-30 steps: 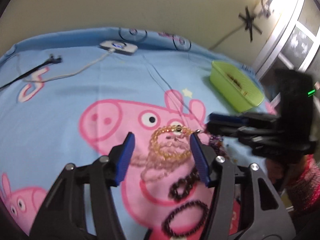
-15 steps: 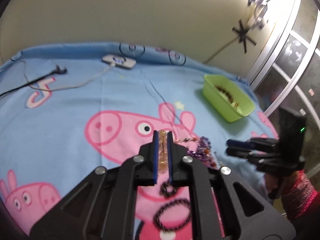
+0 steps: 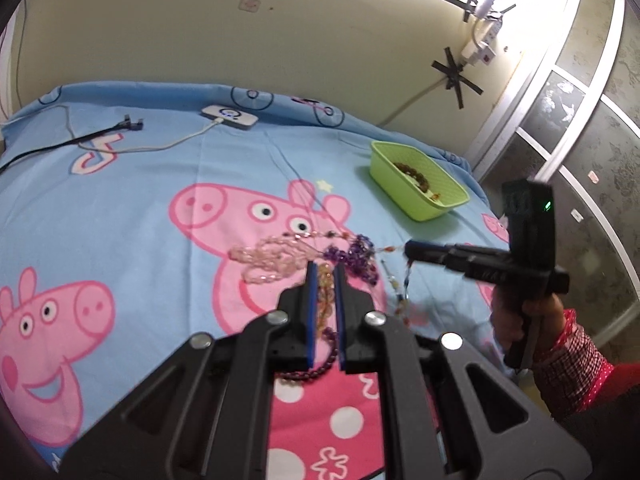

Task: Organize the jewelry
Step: 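Grasp the long amber bead necklace with the left gripper, then lift the amber bead necklace high and lower it into the green basket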

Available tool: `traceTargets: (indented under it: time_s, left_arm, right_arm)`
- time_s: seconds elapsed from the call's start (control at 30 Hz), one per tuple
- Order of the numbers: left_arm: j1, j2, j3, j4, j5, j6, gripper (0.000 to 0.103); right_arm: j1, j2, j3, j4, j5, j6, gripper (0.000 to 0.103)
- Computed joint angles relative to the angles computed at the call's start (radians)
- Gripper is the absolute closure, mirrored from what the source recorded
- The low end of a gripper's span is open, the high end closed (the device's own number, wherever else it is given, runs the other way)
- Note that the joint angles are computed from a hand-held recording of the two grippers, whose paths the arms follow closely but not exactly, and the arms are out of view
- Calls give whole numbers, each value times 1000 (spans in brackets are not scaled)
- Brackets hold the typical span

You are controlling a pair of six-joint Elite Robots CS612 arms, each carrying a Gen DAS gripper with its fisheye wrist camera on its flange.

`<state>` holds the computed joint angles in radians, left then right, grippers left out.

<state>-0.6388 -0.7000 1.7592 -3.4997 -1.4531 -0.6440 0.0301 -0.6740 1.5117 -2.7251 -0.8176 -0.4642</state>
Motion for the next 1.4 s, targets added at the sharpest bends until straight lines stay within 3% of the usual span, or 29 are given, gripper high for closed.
traceTargets:
  time_s: [0.4, 0.63, 0.9, 1.1, 1.4]
  left_arm:
    - [-9, -1, -14, -1, -2, 11, 96]
    - [-11, -10, -26, -8, -6, 52, 96]
    - [-13, -14, -84, 16, -16, 135, 96]
    - [-20, -9, -104, 19, -27, 158, 96]
    - [-21, -21, -127, 112, -15, 181, 96]
  right_arm:
    - [-67, -61, 54, -220, 281, 166, 103]
    - [-80, -81, 37, -404, 368, 289, 103]
    - [-95, -101, 25, -549, 347, 368, 103]
    - [-106, -101, 38, -520, 334, 340, 103]
    - [-116, -76, 23, -489, 321, 355, 103]
